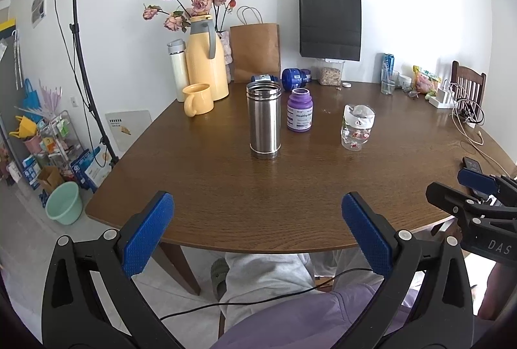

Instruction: Flip cup upright

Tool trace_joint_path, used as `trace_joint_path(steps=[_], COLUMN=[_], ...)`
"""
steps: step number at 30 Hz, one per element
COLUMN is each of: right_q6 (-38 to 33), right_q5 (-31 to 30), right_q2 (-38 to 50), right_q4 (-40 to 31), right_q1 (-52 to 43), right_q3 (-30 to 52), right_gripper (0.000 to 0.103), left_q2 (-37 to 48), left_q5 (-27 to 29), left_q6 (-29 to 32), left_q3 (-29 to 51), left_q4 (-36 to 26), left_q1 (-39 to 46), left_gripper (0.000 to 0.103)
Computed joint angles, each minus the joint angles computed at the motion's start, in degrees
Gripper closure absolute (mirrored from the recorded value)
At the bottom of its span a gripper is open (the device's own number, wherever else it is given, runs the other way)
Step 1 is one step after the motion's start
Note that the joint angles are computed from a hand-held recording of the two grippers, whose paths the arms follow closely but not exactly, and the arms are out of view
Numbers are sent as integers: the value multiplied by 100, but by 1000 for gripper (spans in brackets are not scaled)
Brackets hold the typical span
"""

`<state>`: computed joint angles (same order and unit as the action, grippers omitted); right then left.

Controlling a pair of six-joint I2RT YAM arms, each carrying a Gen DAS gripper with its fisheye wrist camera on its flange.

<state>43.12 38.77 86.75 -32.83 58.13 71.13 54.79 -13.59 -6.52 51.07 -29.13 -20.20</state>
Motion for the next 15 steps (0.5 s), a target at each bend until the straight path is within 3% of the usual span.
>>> trace_joint_path(steps=[15], right_q6=[47], right_q5=[-117], right_q2=[-147], right_q4=[118], right_q1=[-87], right_q3=[-184], right_gripper=[22], left_q2=[-35], left_q5=[-229], left_q6=[-146], left_q3=[-7], left_q4=[-66], left_q1=[-227], left_gripper=[0])
